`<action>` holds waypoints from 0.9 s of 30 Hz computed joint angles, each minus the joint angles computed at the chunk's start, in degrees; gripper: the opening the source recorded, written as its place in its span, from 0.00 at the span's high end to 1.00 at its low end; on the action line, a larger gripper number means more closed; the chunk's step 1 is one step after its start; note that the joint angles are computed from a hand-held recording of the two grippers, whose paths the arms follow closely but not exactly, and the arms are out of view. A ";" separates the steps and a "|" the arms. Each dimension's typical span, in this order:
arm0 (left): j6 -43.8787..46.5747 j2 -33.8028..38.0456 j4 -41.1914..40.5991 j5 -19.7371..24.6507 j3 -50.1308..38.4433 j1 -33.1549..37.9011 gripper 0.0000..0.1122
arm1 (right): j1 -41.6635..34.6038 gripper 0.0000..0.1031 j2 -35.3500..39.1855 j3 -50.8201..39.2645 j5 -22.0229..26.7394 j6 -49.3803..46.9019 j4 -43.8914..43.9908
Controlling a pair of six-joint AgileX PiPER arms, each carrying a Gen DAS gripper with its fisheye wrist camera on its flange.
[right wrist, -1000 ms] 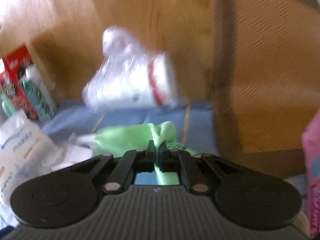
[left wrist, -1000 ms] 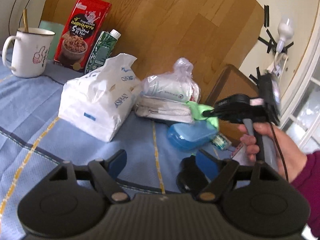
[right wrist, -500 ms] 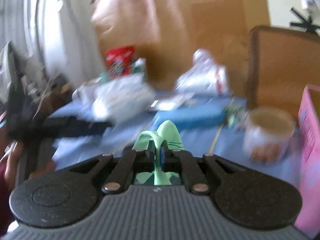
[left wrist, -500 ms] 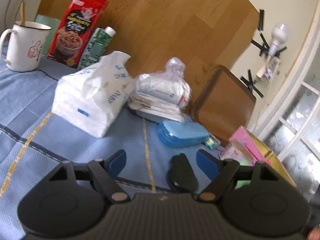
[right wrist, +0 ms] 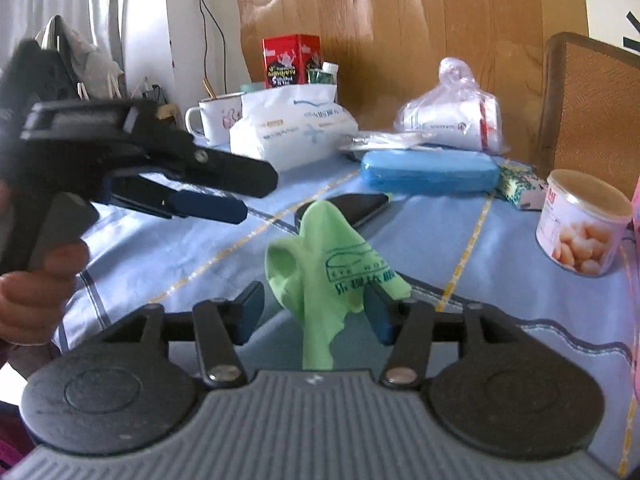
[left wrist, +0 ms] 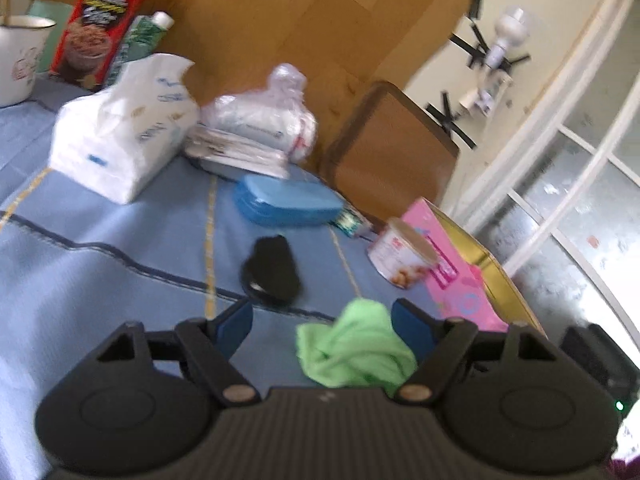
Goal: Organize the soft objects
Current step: 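Carry the green cloth into the pink tin and open the right gripper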
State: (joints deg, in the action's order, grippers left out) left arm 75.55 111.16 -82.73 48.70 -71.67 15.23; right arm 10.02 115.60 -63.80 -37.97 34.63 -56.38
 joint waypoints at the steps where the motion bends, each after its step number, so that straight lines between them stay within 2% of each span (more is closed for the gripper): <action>1: 0.00 -0.44 0.94 0.11 0.00 -0.68 0.33 | -0.17 0.44 0.00 0.01 -0.03 0.61 -0.68; 4: -2.30 -1.56 5.80 -2.66 -0.66 -4.34 0.39 | 0.46 0.42 0.40 -0.83 1.60 1.41 -1.22; 6: -8.25 -0.87 12.87 -6.95 -2.78 -7.82 0.49 | 0.57 0.44 0.73 -1.09 1.78 0.70 -0.87; 7: -12.22 0.42 16.69 -7.81 -4.66 -9.29 0.63 | 0.70 0.58 0.79 -0.97 1.64 -0.05 0.01; 8: -14.59 1.24 18.22 -7.25 -5.97 -9.79 0.68 | 0.83 0.75 0.82 -0.57 1.37 -1.69 2.05; 9: -15.24 1.57 17.84 -6.52 -6.75 -10.10 0.69 | 1.13 0.75 0.66 0.03 1.96 -3.73 5.16; 11: -13.69 0.85 16.68 -6.18 -7.53 -10.92 0.71 | 0.21 0.80 0.15 2.66 -1.65 -7.60 11.25; 16: -12.92 0.93 16.20 -4.84 -14.35 -16.32 0.70 | -3.66 0.83 -3.05 11.29 -15.21 -18.35 24.63; 20: -16.07 4.92 19.08 -3.80 -24.78 -23.73 0.70 | -8.64 0.83 -5.25 15.63 -22.28 -21.55 30.99; 24: -24.47 12.59 25.04 -0.86 -39.19 -30.73 0.65 | -14.60 0.83 -5.71 17.13 -25.20 -22.82 35.57; 26: -31.46 16.25 30.03 -0.88 -46.18 -33.64 0.47 | -16.63 0.81 -5.20 16.06 -23.89 -24.49 40.18; 27: -33.48 17.19 31.89 -2.08 -47.89 -34.82 0.45 | -17.18 0.81 -4.68 14.98 -22.80 -25.73 42.79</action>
